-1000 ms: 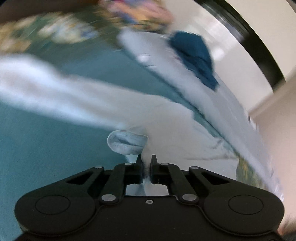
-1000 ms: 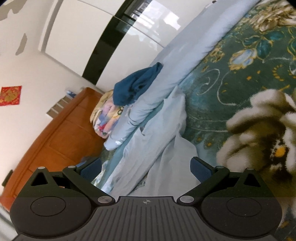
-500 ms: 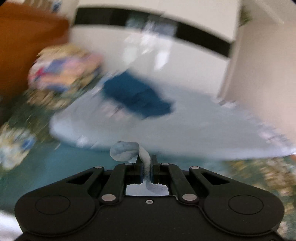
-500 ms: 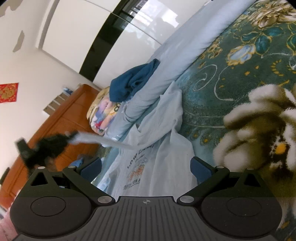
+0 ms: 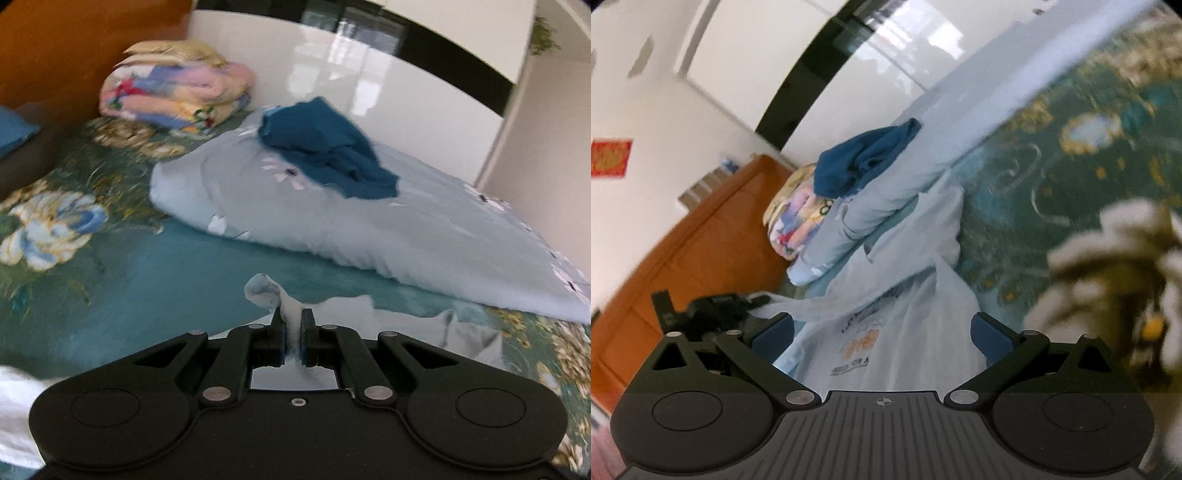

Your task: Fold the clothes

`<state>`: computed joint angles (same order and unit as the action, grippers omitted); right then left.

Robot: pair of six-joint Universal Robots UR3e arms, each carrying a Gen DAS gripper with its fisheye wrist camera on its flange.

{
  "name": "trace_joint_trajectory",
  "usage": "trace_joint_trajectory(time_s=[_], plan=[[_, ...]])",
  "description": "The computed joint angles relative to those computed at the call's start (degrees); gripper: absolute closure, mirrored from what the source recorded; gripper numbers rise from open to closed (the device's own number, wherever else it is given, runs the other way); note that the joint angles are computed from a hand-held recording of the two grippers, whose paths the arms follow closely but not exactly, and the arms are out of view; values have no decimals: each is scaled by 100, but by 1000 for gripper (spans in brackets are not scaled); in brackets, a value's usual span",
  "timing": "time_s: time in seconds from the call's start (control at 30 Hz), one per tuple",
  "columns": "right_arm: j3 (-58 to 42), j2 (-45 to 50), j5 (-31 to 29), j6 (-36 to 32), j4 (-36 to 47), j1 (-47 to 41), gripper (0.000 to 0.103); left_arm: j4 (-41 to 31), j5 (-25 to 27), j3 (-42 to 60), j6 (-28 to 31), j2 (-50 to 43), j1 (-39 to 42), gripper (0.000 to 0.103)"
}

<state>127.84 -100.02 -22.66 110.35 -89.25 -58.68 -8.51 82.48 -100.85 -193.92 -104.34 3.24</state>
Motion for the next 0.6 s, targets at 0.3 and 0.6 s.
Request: trace_joint_trajectory(time_s=[0.3, 0.6], plan=[[-3801, 3341, -1364, 4607, -4379, 2488, 15, -35, -431, -17, 17, 39, 223, 98], [-9201, 6431, -2968, 6721, -2310, 3593, 60, -49, -737, -54, 158, 53, 366, 98]])
